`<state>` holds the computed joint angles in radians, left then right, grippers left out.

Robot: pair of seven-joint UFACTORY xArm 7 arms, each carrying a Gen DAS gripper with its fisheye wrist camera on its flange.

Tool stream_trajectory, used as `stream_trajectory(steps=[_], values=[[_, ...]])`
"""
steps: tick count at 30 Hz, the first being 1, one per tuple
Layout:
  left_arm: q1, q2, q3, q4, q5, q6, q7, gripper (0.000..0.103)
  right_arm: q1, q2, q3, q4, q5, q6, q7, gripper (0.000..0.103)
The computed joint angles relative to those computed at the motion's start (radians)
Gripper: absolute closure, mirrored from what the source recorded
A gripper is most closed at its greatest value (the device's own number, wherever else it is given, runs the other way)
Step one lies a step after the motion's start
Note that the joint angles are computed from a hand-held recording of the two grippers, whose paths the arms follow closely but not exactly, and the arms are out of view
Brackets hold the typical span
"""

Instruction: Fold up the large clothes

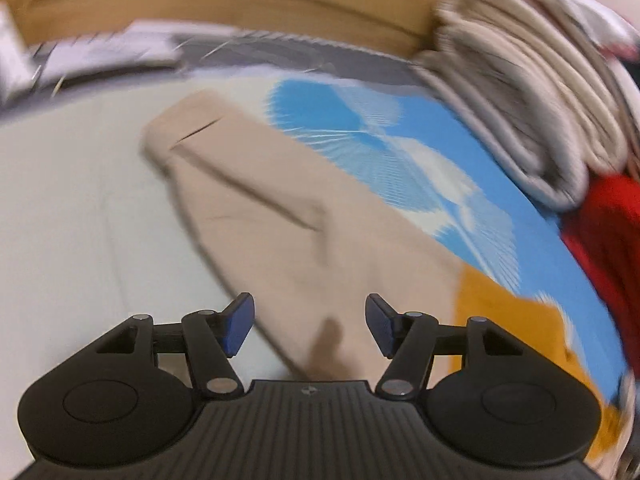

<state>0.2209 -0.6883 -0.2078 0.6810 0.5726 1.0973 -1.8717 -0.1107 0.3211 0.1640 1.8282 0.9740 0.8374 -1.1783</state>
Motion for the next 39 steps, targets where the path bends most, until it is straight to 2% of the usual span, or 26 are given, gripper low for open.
stream_trajectory(steps=[2,4,6,7,9,12,16,19,21,22,23,24,25,27,30,32,34,35,37,38,39], values=[[0.013,-0.051,0.024,-0.052,-0.024,-0.023,-0.051,0.038,0.006,0.023,-0.004,0.033,-0.028,0.026,0.042,0.086],[0.028,-0.088,0.036,-0.093,-0.041,-0.057,-0.086,0.057,0.008,0.034,-0.002,0.049,-0.051,0.04,0.062,0.085],[0.042,-0.106,0.037,-0.112,-0.045,-0.073,-0.084,0.1,0.005,0.036,0.003,0.049,-0.063,0.048,0.06,0.085],[0.052,-0.104,0.024,-0.103,-0.04,-0.055,-0.076,0.103,0.003,0.036,0.004,0.05,-0.066,0.054,0.058,0.085],[0.079,-0.077,-0.033,-0.031,-0.001,0.011,-0.078,0.103,0.001,0.042,0.006,0.059,-0.076,0.069,0.065,0.086],[0.09,0.023,-0.137,0.159,0.149,0.105,-0.017,0.103,-0.003,0.055,0.007,0.087,-0.085,0.091,0.09,0.095],[0.048,0.255,-0.278,0.462,0.364,0.089,0.077,0.103,-0.006,0.064,0.002,0.119,-0.11,0.107,0.141,0.095],[-0.023,0.508,-0.388,0.707,0.506,0.016,0.168,0.103,-0.002,0.079,-0.015,0.15,-0.17,0.117,0.221,0.095],[-0.092,0.67,-0.408,0.835,0.496,-0.117,0.255,0.101,-0.006,0.09,-0.024,0.169,-0.206,0.126,0.278,0.095],[-0.12,0.745,-0.411,0.887,0.437,-0.2,0.333,0.099,-0.01,0.089,-0.026,0.169,-0.219,0.12,0.299,0.094],[-0.143,0.812,-0.418,0.935,0.361,-0.252,0.422,0.092,-0.014,0.088,-0.029,0.167,-0.23,0.114,0.322,0.09],[-0.158,0.869,-0.433,0.975,0.267,-0.286,0.516,0.088,-0.018,0.092,-0.034,0.175,-0.244,0.116,0.35,0.087],[-0.166,0.914,-0.456,1.011,0.192,-0.286,0.588,0.088,-0.024,0.098,-0.035,0.186,-0.255,0.122,0.373,0.078],[-0.212,0.927,-0.436,1.046,0.168,-0.237,0.608,0.087,-0.038,0.118,-0.035,0.218,-0.271,0.136,0.411,0.074],[-0.256,0.825,-0.368,1.028,0.221,-0.13,0.476,0.076,-0.051,0.17,-0.036,0.308,-0.31,0.168,0.486,0.074],[-0.289,0.768,-0.336,1.038,0.23,-0.002,0.371,0.076,-0.057,0.215,-0.029,0.388,-0.329,0.19,0.546,0.074],[-0.307,0.739,-0.305,1.061,0.202,0.1,0.324,0.076,-0.064,0.264,-0.016,0.475,-0.346,0.219,0.605,0.074],[-0.315,0.721,-0.29,1.053,0.197,0.12,0.311,0.076,-0.069,0.289,-0.005,0.52,-0.351,0.24,0.628,0.08],[-0.333,0.693,-0.26,1.002,0.222,0.112,0.294,0.069,-0.076,0.339,0.022,0.61,-0.354,0.291,0.662,0.094],[-0.341,0.683,-0.243,0.979,0.227,0.118,0.295,0.064,-0.079,0.351,0.036,0.629,-0.352,0.304,0.664,0.095],[-0.347,0.68,-0.226,0.952,0.213,0.123,0.294,0.064,-0.084,0.338,0.05,0.605,-0.343,0.303,0.647,0.095]])
